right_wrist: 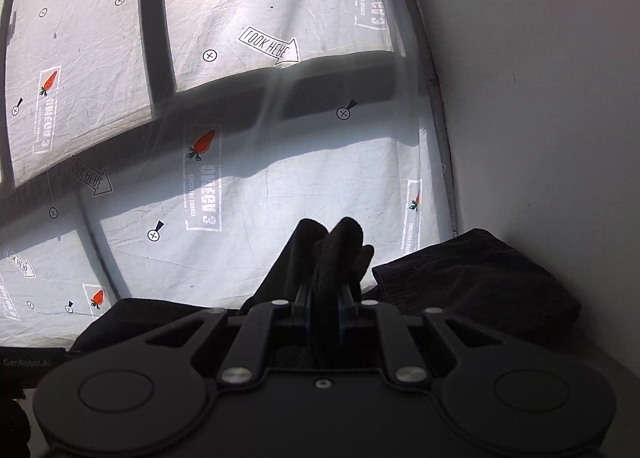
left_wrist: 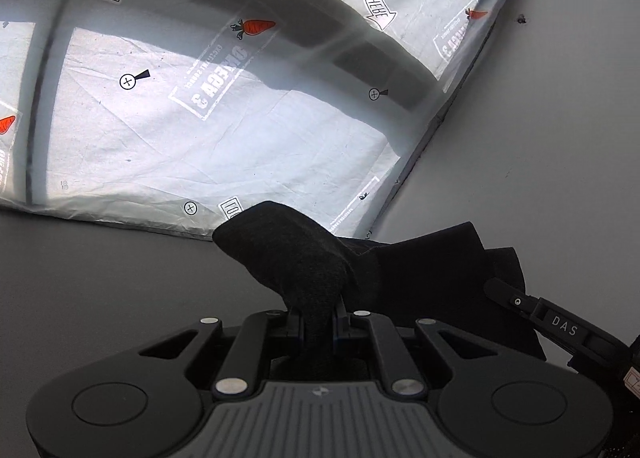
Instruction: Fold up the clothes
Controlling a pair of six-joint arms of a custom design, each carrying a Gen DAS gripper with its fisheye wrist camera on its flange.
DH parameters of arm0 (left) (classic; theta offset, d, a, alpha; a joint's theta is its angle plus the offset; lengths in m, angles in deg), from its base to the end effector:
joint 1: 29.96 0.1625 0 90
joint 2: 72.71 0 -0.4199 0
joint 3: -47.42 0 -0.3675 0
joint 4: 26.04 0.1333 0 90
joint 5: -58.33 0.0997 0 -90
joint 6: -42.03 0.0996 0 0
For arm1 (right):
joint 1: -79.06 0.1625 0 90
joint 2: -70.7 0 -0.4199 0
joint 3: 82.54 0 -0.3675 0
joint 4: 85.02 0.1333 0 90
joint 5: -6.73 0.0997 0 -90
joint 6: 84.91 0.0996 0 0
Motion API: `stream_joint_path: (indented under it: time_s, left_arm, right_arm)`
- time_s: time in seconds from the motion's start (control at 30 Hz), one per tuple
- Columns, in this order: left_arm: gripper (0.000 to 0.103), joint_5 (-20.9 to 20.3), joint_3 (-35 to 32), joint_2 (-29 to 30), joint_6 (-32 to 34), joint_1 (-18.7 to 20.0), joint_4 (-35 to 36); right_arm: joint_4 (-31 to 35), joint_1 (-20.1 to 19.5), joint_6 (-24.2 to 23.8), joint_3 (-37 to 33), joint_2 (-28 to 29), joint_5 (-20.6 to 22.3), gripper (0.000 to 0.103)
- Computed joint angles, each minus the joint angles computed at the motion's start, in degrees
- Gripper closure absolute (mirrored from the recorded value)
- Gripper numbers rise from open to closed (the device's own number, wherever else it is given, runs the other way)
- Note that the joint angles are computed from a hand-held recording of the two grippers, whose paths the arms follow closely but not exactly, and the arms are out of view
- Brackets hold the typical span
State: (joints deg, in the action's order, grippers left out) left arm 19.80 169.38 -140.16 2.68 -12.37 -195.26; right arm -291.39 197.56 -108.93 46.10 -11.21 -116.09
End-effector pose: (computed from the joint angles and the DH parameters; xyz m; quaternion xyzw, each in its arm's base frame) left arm -0.4041 -0.3497 0.2364 0.1613 0.8700 -0.4593 0.0784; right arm 0.2721 -0.3349 0.3750 0.2038 -0.7776 0.5564 0.2103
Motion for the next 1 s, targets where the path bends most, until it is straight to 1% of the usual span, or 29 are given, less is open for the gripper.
stream_joint_path:
  time_s: [0.13, 0.23, 0.27, 0.33, 0.37, 0.4, 0.43, 0.47, 0.5, 0.53, 0.57, 0.6, 0.63, 0.67, 0.7, 0.73, 0.8, 0.83, 0.87, 0.9, 0.93, 1.0]
  left_arm:
    - [0.092, -1.89, -11.85, 12.99, 5.61, 1.95, -4.84]
    - [0.092, -4.74, -22.84, 22.39, 11.82, 4.08, -8.08]
    - [0.092, -5.11, -26.15, 25.12, 14.25, 4.94, -8.66]
    - [0.091, -5.73, -33.16, 30.52, 19.04, 6.61, -9.17]
    - [0.085, -5.39, -35.83, 32.73, 20.69, 7.31, -8.88]
    - [0.082, -4.02, -39.08, 35.50, 21.75, 8.18, -7.80]
    - [0.072, -2.29, -41.85, 37.61, 20.81, 9.15, -4.32]
    - [0.064, -0.54, -44.82, 39.66, 19.35, 10.10, 0.06]
    - [0.064, 1.43, -46.64, 41.10, 17.98, 11.34, 3.22]
    - [0.063, 2.42, -46.81, 41.46, 16.29, 12.08, 3.99]
    - [0.058, 3.23, -46.71, 41.79, 15.07, 12.81, 3.71]
    - [0.056, 3.55, -47.11, 42.15, 13.69, 13.62, 4.00]
    - [0.052, 3.48, -47.88, 42.70, 13.04, 14.29, 4.65]
    - [0.052, 3.11, -49.17, 43.45, 13.40, 15.06, 6.01]
    - [0.052, 2.73, -50.58, 44.26, 13.89, 15.83, 7.50]
    - [0.052, 2.68, -51.98, 45.12, 13.84, 16.31, 9.55]
    - [0.051, 2.09, -53.77, 46.61, 12.81, 17.66, 14.59]
    - [0.047, 1.57, -54.14, 47.29, 12.23, 18.46, 16.54]
    - [0.042, 1.16, -53.47, 47.41, 11.79, 18.89, 16.09]
    - [0.039, 1.09, -52.25, 47.39, 12.20, 19.19, 13.27]
    - [0.035, 0.88, -51.39, 47.04, 12.24, 19.40, 11.83]
    - [0.031, -0.63, -49.92, 46.03, 13.97, 19.72, 9.15]
  right_arm:
    - [7.10, -9.47, -8.16, -4.61, -6.85, 10.34, 0.091]
    - [10.46, -15.04, -11.76, -9.53, -8.35, 15.19, 0.091]
    - [11.58, -17.18, -12.92, -11.84, -8.22, 17.14, 0.091]
    - [12.85, -20.24, -15.49, -16.09, -6.84, 19.86, 0.091]
    - [12.89, -21.65, -17.03, -18.27, -5.43, 20.74, 0.091]
    - [14.10, -22.95, -18.13, -20.71, -3.89, 20.88, 0.090]
    - [15.40, -24.01, -19.07, -23.31, -2.09, 20.38, 0.089]
    - [15.54, -24.68, -19.85, -25.78, 0.45, 18.31, 0.087]
    - [13.29, -25.48, -21.43, -27.45, 3.03, 16.70, 0.079]
    - [10.90, -26.34, -23.23, -28.88, 5.42, 15.70, 0.067]
    - [9.00, -27.41, -25.35, -29.22, 6.82, 16.63, 0.063]
    - [7.16, -28.45, -27.42, -29.64, 8.25, 17.55, 0.061]
    - [5.84, -29.49, -29.01, -29.95, 9.43, 18.75, 0.061]
    - [6.07, -30.60, -29.11, -29.67, 9.73, 20.81, 0.061]
    - [6.65, -31.76, -28.94, -29.44, 10.07, 22.66, 0.064]
    - [8.40, -32.96, -27.69, -29.40, 10.51, 23.50, 0.066]
    - [12.41, -34.62, -24.60, -30.05, 12.04, 22.85, 0.065]
    - [14.04, -35.45, -23.57, -30.15, 12.92, 21.95, 0.064]
    - [15.77, -36.27, -22.53, -30.38, 13.86, 21.07, 0.064]
    - [17.04, -36.87, -21.70, -30.61, 14.63, 20.43, 0.063]
    - [16.52, -36.80, -21.58, -30.46, 14.67, 20.52, 0.063]
    - [15.43, -36.67, -21.35, -30.16, 14.76, 20.71, 0.062]
